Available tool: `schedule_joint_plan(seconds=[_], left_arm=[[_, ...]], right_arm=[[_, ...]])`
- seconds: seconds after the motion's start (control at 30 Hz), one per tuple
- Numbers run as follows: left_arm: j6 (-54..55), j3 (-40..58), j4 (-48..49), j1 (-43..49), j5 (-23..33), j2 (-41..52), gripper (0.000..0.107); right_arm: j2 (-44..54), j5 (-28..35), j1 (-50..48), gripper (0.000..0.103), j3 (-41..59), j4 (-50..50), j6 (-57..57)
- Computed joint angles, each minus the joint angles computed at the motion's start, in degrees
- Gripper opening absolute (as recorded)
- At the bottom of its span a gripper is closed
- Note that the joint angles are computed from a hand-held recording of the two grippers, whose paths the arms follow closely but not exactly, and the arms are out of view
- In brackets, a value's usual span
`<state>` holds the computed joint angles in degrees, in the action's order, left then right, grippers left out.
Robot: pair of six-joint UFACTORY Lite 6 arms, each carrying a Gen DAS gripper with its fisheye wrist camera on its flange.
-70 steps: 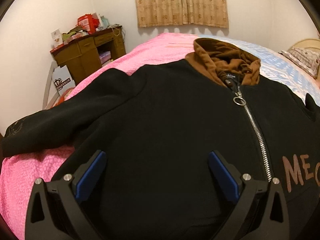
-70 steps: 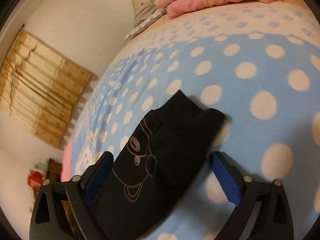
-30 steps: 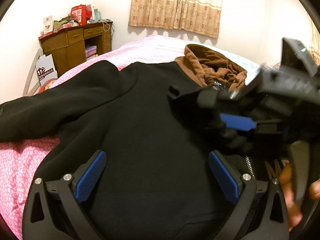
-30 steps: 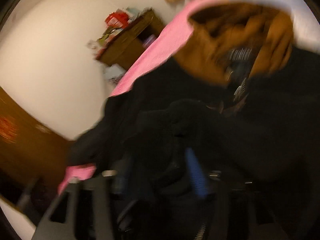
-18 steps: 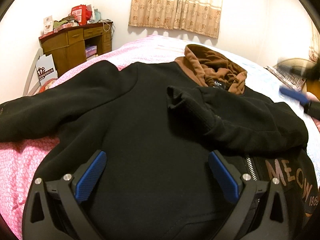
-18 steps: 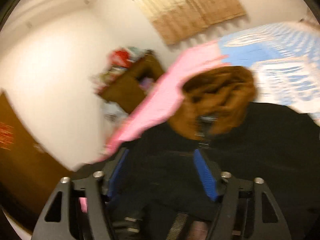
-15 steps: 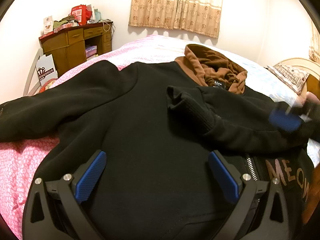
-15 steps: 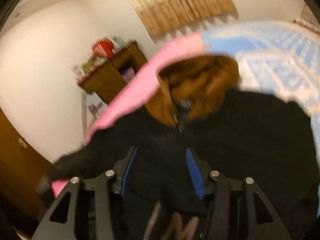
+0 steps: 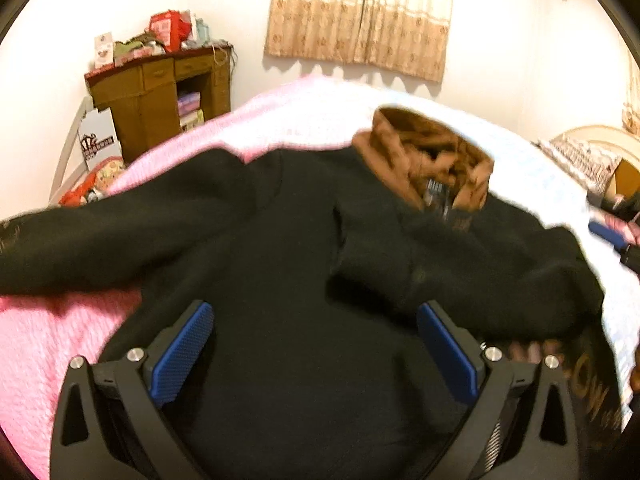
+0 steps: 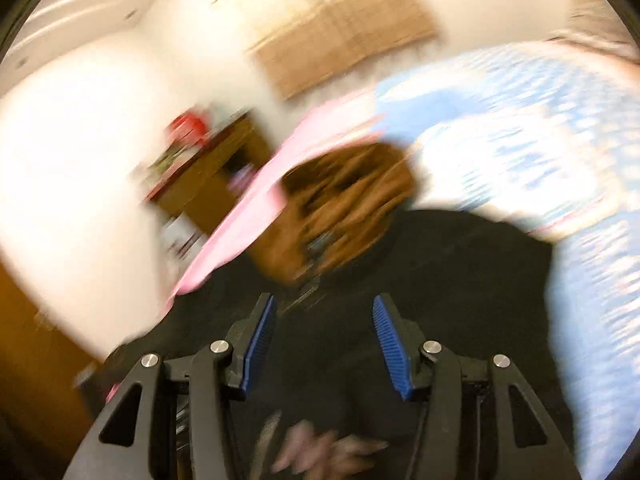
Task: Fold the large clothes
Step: 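Fold the held sleeve across the hoodie body with the right gripper, release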
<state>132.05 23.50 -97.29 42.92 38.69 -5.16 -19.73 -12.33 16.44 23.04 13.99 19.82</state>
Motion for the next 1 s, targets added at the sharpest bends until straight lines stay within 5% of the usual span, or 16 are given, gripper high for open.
schedule_joint_plan(seconds=[0.1,0.2,0.3,0.4,0.53,0.77,0.83,0.9,1.0], left_arm=[[-6.7,3.2,-1.6,-7.0,-4.8,-2.0,0.103],[-1.1,7.7,-16.9,-18.7,-17.2,3.3,0.103],[16.0,10.0,-34.8,-22.8,-23.6,10.7,0.103],[31.6,6.1,-47.8,-20.1,-16.7,13.7,0.103],[33.8,3.8,-47.7,-16.7,-13.1,13.6,0.103],[32.3,5.1,-48.3,-18.0,-13.9,14.5,0.103],[30.7,5.1,-47.7,-18.8,-14.5,13.9,0.103],[27.2,5.2,-43.7,-17.7,-14.1,13.9,0.103],[15.9,4.6,-28.5,-12.5,-12.4,12.1,0.103]], right_arm=[[11.5,-0.4,-4.2,0.053,6.1,7.9,-12.6],[28.0,0.0,-6.1,0.049,13.6,18.0,-27.2],[31.3,-12.2,-3.6,0.048,9.8,24.8,-34.7],[32.0,-13.0,-6.1,0.048,9.8,20.7,-29.0],[26.2,-11.7,-8.2,0.048,5.6,15.2,-23.1],[3.7,-10.9,9.4,0.05,-5.4,47.4,-44.1],[5.4,-15.6,17.8,0.055,-4.8,58.2,-51.1],[14.2,-21.5,24.1,0.075,-2.2,60.5,-51.6],[25.0,-22.2,25.3,0.081,4.9,66.5,-59.3]])
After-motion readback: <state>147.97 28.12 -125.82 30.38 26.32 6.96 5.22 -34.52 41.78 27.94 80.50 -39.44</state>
